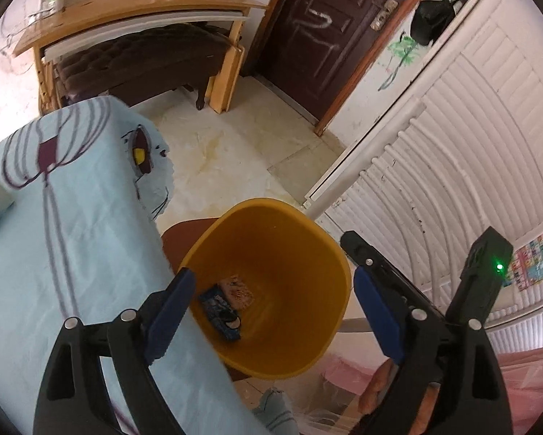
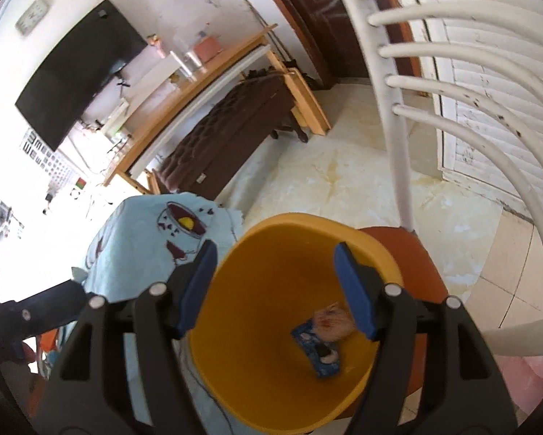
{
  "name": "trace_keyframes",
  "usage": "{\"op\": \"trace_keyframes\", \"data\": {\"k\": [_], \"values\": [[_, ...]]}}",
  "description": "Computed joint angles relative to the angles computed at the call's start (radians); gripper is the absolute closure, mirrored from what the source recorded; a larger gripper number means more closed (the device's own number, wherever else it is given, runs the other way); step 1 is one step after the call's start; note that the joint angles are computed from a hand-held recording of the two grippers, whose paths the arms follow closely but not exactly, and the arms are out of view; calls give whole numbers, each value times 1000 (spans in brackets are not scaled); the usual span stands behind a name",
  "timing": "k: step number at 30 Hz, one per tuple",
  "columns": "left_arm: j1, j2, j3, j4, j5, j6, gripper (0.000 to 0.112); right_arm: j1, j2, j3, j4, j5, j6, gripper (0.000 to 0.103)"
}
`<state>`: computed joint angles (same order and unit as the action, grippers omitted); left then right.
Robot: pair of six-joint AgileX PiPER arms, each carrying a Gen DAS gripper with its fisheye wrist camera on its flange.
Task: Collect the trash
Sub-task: 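Carry the blue wrapper to the yellow bin and open the right gripper, then return both tools to the bed and grasp the brown biscuit packet with the left gripper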
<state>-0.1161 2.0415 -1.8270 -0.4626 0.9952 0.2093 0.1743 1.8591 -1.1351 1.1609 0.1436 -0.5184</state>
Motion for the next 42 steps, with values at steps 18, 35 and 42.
{"op": "trace_keyframes", "data": {"k": [18, 35, 42], "values": [[375, -425, 436, -184, -79, 397, 28, 239, -62, -145, -807, 29, 710, 17], [982, -442, 436, -341, 165, 740, 23, 520, 84, -465, -774, 225, 581, 9], [1100, -335, 363, -316, 190, 765, 23, 597, 170, -613, -788, 317, 580, 7]]}}
